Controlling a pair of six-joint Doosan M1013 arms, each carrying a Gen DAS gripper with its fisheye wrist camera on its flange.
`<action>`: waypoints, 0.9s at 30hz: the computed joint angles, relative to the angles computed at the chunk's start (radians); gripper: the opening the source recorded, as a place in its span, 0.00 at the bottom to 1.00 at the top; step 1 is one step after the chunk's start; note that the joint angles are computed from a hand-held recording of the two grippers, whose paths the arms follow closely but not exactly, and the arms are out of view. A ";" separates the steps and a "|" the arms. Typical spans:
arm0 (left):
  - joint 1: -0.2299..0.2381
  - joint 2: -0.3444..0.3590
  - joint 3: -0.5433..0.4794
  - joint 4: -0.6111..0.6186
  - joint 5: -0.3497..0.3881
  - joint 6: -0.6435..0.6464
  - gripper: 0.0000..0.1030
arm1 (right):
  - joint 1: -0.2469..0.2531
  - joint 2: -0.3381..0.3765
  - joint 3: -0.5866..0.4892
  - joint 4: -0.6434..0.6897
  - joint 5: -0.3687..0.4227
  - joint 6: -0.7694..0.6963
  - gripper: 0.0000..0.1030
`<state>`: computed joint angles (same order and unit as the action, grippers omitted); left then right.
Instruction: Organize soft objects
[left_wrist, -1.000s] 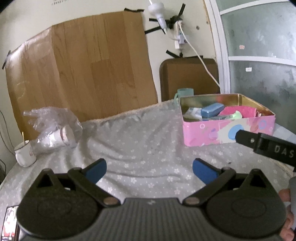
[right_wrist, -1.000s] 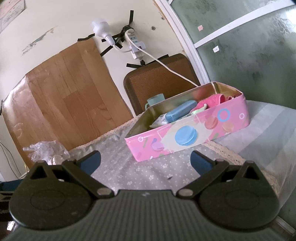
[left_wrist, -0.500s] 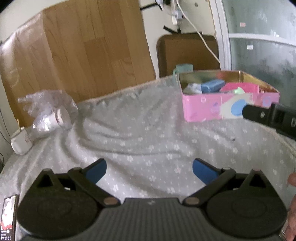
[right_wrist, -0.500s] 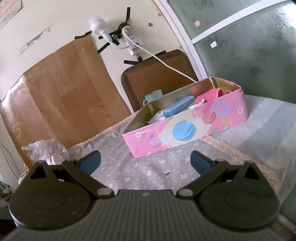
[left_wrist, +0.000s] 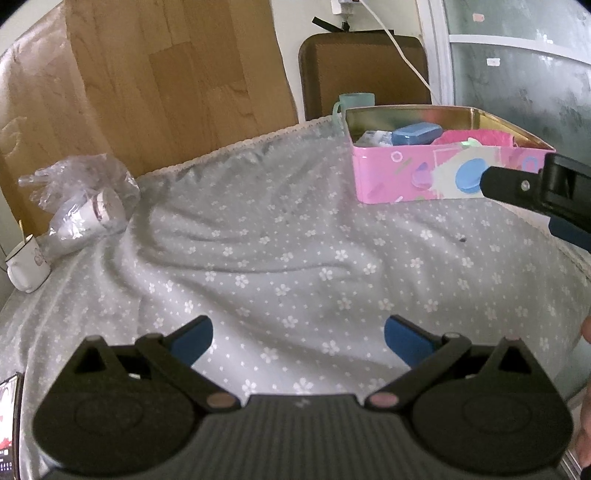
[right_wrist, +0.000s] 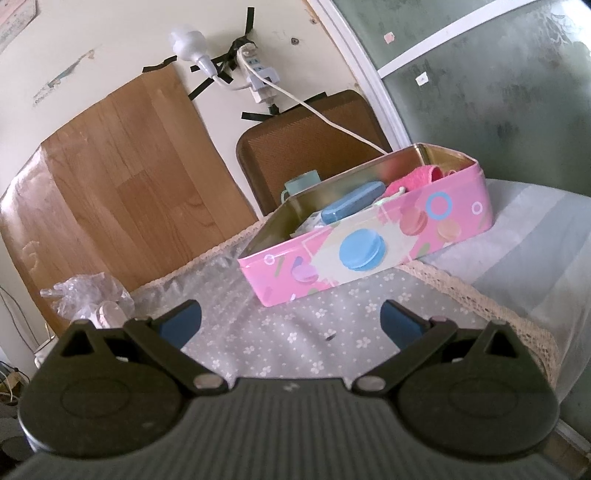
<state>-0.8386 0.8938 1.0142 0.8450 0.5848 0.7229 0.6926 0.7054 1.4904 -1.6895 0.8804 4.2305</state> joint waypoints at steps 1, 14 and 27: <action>0.001 0.000 -0.001 -0.007 0.001 0.008 1.00 | -0.001 0.000 0.001 0.000 -0.002 0.002 1.00; 0.001 0.014 -0.025 -0.071 0.024 0.073 1.00 | -0.004 -0.002 0.004 0.007 -0.011 0.010 1.00; 0.000 0.021 -0.039 -0.103 0.037 0.108 1.00 | -0.004 0.000 0.005 0.009 -0.014 0.014 1.00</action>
